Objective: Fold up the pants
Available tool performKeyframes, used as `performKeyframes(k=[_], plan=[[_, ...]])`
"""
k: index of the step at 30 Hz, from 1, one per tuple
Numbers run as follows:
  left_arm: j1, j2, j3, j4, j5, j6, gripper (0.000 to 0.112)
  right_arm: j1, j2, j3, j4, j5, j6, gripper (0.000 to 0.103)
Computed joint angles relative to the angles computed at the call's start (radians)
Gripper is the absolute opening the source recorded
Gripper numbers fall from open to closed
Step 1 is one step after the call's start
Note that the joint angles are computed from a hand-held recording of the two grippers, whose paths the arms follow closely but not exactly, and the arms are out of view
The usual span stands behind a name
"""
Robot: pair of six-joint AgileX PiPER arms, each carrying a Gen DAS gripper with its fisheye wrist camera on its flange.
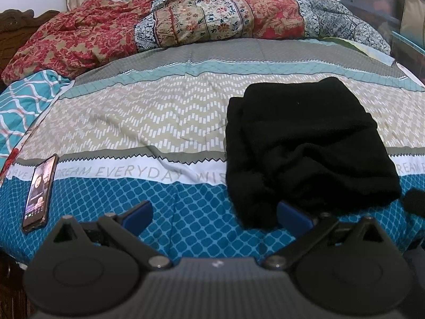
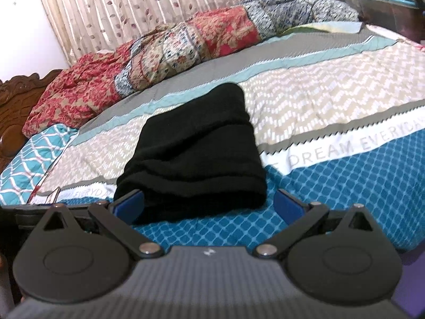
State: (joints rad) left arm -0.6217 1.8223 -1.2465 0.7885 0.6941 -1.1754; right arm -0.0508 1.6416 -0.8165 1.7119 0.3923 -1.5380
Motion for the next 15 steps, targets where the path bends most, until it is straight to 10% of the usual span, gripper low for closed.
performKeyframes(k=[15], plan=[[-0.024, -0.005, 0.003, 0.083, 0.037, -0.057, 0.103, 0.023, -0.049, -0.036, -0.182, -0.036, 0.204, 0.103]])
